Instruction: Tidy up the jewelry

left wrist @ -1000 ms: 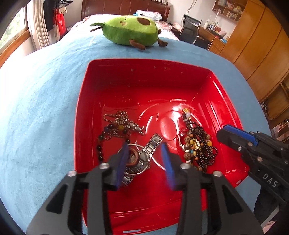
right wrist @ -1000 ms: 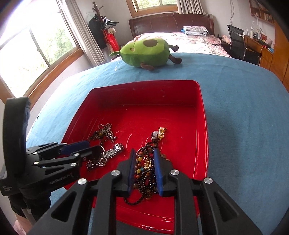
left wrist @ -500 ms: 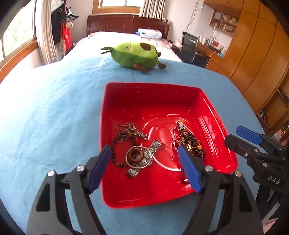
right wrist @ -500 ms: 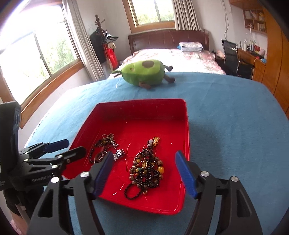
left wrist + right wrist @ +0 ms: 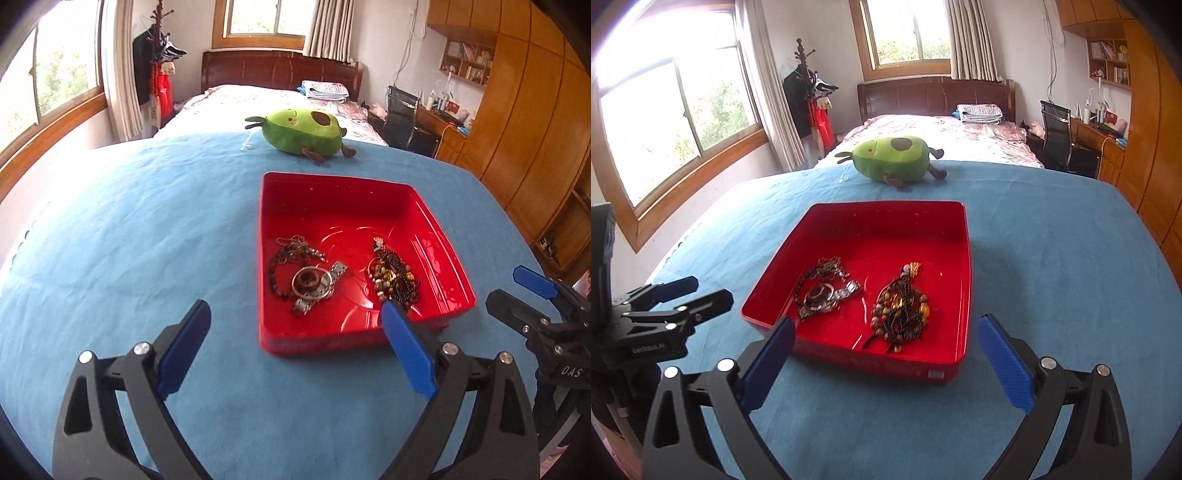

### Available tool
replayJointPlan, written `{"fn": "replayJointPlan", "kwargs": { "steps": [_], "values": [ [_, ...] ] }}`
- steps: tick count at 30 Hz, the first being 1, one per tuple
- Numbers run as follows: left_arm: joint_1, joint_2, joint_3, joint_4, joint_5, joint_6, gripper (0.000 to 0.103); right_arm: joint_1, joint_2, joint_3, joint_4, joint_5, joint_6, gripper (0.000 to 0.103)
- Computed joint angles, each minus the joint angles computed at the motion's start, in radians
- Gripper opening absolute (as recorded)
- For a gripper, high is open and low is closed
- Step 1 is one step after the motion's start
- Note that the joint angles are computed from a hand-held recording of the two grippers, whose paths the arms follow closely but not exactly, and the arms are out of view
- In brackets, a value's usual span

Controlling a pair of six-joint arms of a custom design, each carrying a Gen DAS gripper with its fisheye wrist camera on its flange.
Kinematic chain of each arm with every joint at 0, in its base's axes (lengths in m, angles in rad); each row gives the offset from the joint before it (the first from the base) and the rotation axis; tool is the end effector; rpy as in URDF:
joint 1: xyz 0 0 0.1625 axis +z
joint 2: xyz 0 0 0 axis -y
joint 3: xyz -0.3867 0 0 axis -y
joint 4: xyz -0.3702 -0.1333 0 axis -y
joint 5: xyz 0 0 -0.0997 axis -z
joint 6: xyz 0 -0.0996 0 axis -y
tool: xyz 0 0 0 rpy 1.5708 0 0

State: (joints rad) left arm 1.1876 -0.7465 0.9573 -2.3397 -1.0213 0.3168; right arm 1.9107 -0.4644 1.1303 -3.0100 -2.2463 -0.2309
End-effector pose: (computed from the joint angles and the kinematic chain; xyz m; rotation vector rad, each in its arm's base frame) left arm -0.1180 -0.7885 0.3284 0.6720 2.4339 -0.7443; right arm 0.3212 -0.6952 0.1210 0.3370 -2.3342 0.9938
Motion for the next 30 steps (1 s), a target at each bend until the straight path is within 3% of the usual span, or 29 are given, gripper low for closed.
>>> {"fn": "replayJointPlan", "kwargs": {
  "steps": [8,16,24,30],
  "values": [
    [-0.017,-0.135,0.224,-0.140,0.048,0.016,0.093,0.030,-0.041,0.124,-0.088,-0.026,0.012,0.099],
    [-0.033,-0.218,0.365,-0.228,0.063,0.032,0.093,0.045,-0.063,0.203,-0.160,-0.041,0.032,0.099],
    [-0.045,-0.251,0.437,-0.307,0.080,0.061,0.093,0.033,-0.085,0.247,-0.164,-0.044,0.080,0.099],
    [-0.040,-0.232,0.417,-0.293,0.081,0.060,0.094,0.023,-0.081,0.227,-0.114,-0.049,0.111,0.099]
  ]
}}
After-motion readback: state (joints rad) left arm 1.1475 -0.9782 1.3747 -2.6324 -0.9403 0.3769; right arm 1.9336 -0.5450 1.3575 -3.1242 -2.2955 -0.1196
